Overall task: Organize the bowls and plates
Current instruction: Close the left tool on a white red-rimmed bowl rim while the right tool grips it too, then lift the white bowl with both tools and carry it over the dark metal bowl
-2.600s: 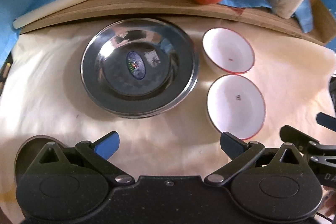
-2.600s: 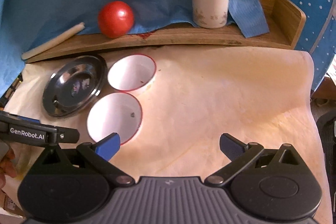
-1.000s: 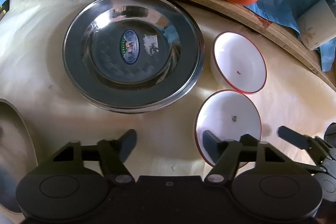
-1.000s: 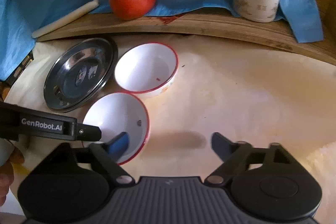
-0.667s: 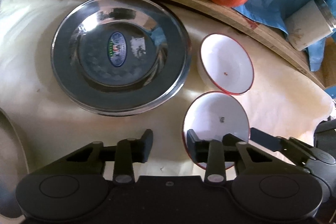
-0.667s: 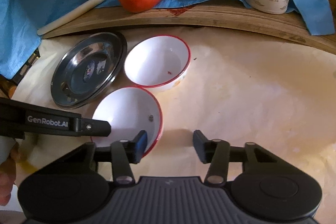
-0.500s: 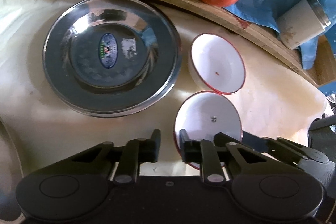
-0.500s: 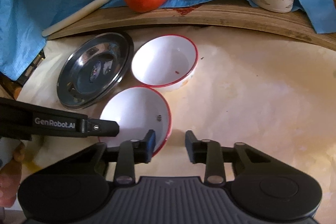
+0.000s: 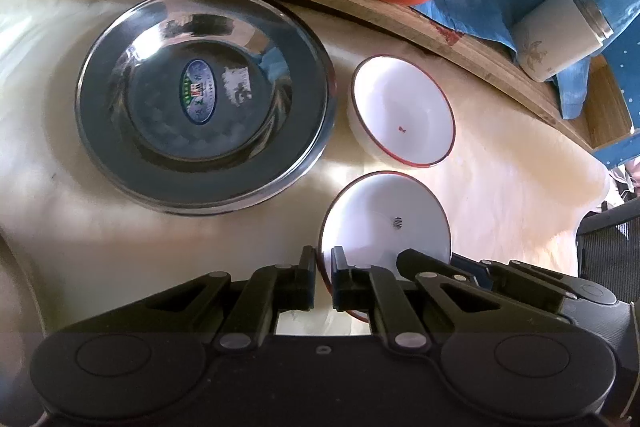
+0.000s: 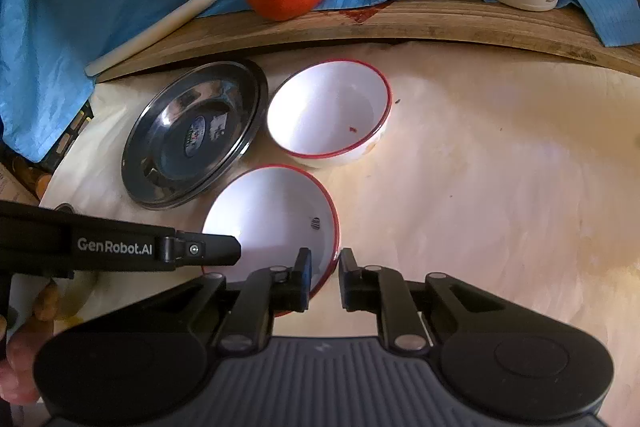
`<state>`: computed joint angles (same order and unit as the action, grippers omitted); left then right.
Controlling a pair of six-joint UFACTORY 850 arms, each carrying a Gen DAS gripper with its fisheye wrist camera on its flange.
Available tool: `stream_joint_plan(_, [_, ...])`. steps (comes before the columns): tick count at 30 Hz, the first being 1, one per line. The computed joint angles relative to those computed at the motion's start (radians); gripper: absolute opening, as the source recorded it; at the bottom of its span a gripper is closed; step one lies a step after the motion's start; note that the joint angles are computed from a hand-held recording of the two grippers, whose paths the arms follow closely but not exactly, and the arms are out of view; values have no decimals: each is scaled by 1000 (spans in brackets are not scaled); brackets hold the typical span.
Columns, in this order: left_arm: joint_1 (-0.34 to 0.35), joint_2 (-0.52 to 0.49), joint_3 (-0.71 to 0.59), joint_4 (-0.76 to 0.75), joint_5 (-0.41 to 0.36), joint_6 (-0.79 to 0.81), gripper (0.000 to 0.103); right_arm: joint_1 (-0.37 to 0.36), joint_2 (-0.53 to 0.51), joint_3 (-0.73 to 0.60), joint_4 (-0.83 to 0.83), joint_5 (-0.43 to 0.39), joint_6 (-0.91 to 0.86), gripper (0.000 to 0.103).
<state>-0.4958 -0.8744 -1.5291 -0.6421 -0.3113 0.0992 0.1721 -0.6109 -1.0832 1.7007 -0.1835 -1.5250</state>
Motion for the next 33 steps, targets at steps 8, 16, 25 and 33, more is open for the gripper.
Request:
stream_joint_plan(8, [23,56,75,-163,7,167,6,19,44,34,113,-8,-95,15])
stream_joint_plan(16, [54,137,175,-243,39,260,5,66,68,36,140,-10,-131,15])
stream_joint_plan(25, [109,232,284,-356,85,361,5,128,75,-15,-20,-14,-7,16])
stream_joint_plan(33, [168,316,388,-461,124,422,5,174,28,-99,-234,-80,141,16])
